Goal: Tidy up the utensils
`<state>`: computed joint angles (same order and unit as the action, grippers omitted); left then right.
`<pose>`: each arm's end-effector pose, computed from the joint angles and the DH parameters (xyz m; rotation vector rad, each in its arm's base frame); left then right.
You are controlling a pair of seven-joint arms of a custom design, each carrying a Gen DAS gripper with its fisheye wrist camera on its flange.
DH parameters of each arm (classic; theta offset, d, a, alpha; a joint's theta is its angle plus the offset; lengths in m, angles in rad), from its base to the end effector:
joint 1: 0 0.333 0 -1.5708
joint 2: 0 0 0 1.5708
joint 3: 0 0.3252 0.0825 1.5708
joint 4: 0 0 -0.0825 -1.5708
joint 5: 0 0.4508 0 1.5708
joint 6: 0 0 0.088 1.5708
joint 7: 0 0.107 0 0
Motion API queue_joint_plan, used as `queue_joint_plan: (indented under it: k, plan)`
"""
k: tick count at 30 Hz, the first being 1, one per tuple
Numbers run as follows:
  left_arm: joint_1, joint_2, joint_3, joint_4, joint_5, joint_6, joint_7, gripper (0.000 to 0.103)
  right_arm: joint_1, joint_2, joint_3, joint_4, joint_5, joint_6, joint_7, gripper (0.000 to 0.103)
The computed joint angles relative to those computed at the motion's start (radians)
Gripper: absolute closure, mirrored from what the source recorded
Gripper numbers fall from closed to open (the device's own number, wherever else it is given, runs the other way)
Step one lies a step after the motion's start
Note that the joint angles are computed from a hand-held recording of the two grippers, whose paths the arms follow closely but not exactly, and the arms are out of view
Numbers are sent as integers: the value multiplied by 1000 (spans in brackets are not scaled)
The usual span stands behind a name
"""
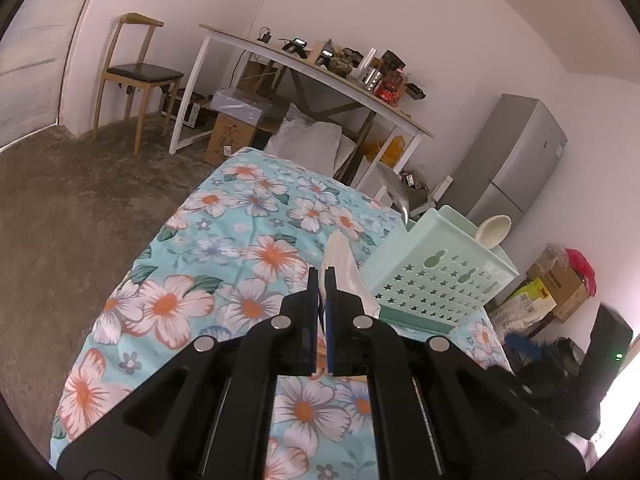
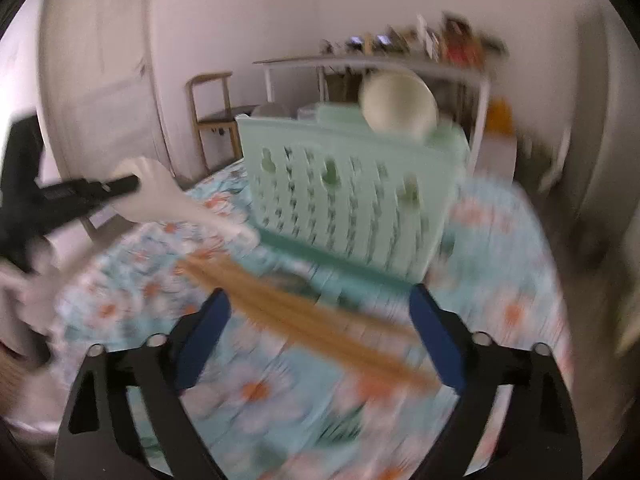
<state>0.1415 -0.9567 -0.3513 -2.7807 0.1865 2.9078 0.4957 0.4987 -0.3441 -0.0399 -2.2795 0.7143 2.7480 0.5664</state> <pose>0.3756 -0.1027 0.5574 -2.0631 0.9797 -1.1643 0.5086 0.2198 0.5639 -2.1327 0.7345 -0.4919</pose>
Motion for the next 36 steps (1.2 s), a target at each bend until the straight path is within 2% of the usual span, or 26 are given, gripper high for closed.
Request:
queue_joint_plan:
  k: [2,5,7,9,11,15,19,24,27,30,34,36]
  plan:
    - [0,-3,4,-7,0,6,0,101,-18,44,44,13,-103,73,-20,43]
    - [4,-4,6,-13,0,14,5,101,-37,96,86,18,-255,137,-35,55]
    - [8,-6,6,-18,0,22,7,101,-48,118,99,19,-344,145,-30,65]
    - [9,-3,9,-22,-3,28,9,101,-70,135,119,17,-445,147,-4,68]
    - [6,2,16,-26,-8,37,15,101,-71,137,119,11,-497,147,-7,78]
    - [4,9,23,-31,-17,54,28,101,-67,141,114,15,-571,135,-44,82]
    - [7,17,22,-34,-30,65,31,101,-36,141,103,29,-585,91,-185,82]
    - [13,39,23,-41,-47,93,32,101,-44,151,133,40,-653,71,-234,82]
    - [12,56,29,-45,-60,111,34,101,-25,147,127,31,-616,62,-275,82]
    - [6,71,42,-46,-70,118,49,101,-48,166,168,48,-696,78,-188,82]
    - [-1,80,59,-53,-88,132,64,101,-37,160,174,66,-714,27,-164,82]
    - [1,84,59,-56,-96,142,67,101,-41,181,182,87,-744,29,-137,82]
